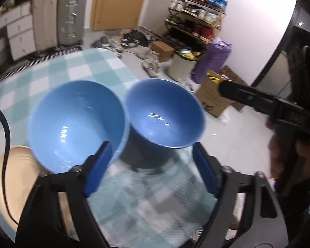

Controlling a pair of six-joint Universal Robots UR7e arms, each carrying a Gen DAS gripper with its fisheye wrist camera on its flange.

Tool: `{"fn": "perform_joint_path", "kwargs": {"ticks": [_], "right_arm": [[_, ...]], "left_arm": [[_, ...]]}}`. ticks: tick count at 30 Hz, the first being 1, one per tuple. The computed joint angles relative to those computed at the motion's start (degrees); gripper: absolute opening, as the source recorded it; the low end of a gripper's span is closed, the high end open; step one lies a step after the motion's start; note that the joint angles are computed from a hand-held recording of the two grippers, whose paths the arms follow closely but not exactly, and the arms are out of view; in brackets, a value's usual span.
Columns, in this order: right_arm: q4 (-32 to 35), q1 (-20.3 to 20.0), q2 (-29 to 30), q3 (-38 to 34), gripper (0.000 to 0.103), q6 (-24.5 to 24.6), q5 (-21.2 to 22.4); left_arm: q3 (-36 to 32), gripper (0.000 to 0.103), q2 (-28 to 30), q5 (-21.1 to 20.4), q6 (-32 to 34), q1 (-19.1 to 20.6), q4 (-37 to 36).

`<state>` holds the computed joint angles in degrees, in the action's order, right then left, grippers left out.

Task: Organize plates and bowls
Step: 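Move both grippers to the rim of the other light-blue bowl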

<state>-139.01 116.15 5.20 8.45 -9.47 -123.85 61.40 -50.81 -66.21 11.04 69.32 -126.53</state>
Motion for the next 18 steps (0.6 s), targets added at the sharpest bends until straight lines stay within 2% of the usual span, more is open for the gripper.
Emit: {"fn": "perform_joint_path", "kwargs": {"ticks": [4, 8, 18], "right_arm": [[-3.7, -0.5, -3.9, 7.8, 0.102, 0.6, -0.3], [-4.2, -1.1, -4.7, 9.4, 0.102, 1.6, -0.8], [-1.0, -2.6, -2.2, 4.6, 0.102, 2.3, -1.3]], "left_arm": [[0.7, 0.057, 0.6, -0.9, -0.8, -0.6, -0.3], [0.0, 0.051, 1.7, -1.8, -3.3, -0.6, 1.3], [-4.8, 0.050, 6.4, -0.9, -6.8, 0.0, 4.6]]}}
